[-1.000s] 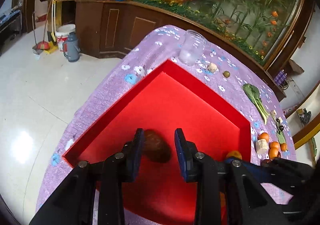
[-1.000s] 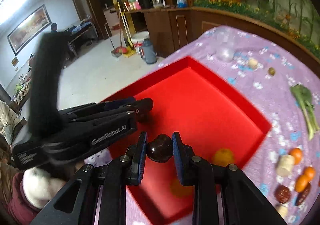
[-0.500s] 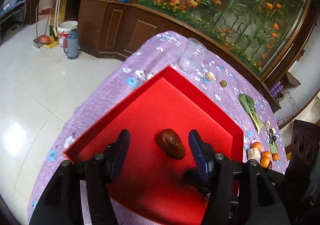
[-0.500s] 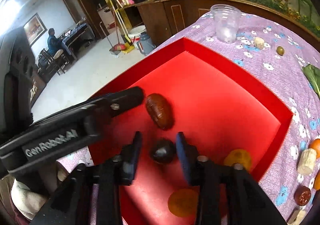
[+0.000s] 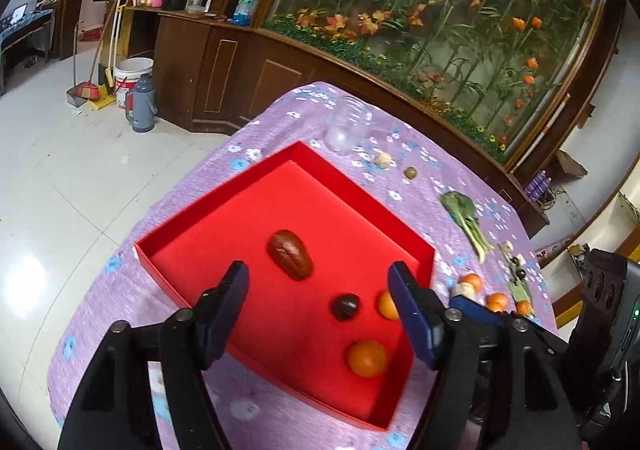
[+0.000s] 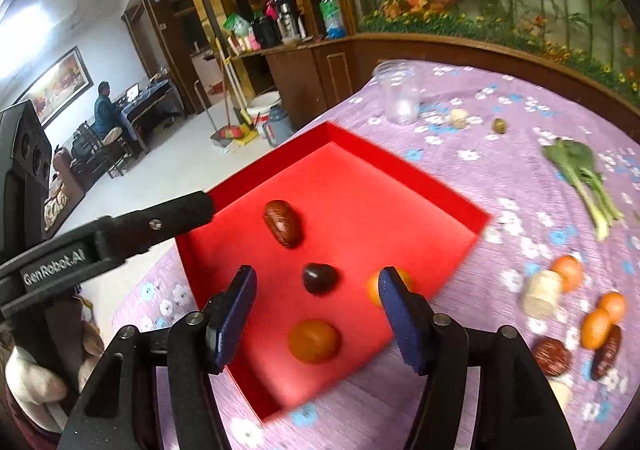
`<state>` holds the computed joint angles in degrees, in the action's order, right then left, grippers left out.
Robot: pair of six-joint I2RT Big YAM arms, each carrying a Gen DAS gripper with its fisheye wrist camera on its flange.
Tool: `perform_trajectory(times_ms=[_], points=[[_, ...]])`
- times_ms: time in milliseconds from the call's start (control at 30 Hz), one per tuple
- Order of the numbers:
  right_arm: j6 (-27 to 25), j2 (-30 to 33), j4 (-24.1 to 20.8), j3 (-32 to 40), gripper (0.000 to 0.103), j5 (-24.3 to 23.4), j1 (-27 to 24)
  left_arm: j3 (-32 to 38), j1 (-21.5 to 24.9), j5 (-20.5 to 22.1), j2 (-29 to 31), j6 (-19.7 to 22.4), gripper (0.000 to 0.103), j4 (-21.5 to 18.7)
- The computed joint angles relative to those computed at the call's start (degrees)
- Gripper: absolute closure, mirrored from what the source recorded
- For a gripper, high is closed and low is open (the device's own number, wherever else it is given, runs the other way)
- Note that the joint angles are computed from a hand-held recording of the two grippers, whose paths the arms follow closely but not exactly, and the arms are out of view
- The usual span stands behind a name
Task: Organize fruits
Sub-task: 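Move both tools back to the beige chunk and another red date, then grasp the beige chunk with the left tool while the right tool grasps a red date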
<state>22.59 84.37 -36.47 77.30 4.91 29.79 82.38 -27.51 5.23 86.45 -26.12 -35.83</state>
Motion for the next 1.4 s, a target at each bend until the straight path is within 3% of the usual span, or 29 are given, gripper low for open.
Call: perform_trajectory(times_ms=[267, 500, 667, 800, 967, 1233, 1400], points=[[-1.3, -14.2, 2.7, -13.0, 0.021, 7.5, -2.8, 0.8, -4.8, -0.6, -0.8, 0.0, 0.030, -2.0], [2.7, -29.1, -1.6, -23.5, 0.021, 6.7, -13.8, 3.3, -9.4, -1.1, 1.9, 0.5, 0.028, -3.3], [4.9, -34.1, -3.8, -27.8, 0.021, 4.0, -21.8, 5.6, -13.0, -1.0, 5.4, 2.9, 0.028, -5.3], [4.8, -34.1, -2.9, -29.7, 0.021, 0.3, -25.2, 8.0, -15.5, -0.7, 8.4, 5.4, 0.028, -7.5], [4.8, -31.1, 0.3, -30.3, 0.021, -4.6, -25.9, 12.6, -16.9, 0.8, 12.9, 6.7, 0.028, -9.6], [4.2, -23.2, 3.4, -26.8, 0.032, -5.0, -24.8, 26.4, -17.1, -0.8, 23.1, 10.9, 0.028, -13.2], [3.5, -19.5, 4.0, -24.9, 0.032, -5.5, -24.7, 34.2, -16.4, 0.2, 29.3, 11.0, 0.030, -16.6]])
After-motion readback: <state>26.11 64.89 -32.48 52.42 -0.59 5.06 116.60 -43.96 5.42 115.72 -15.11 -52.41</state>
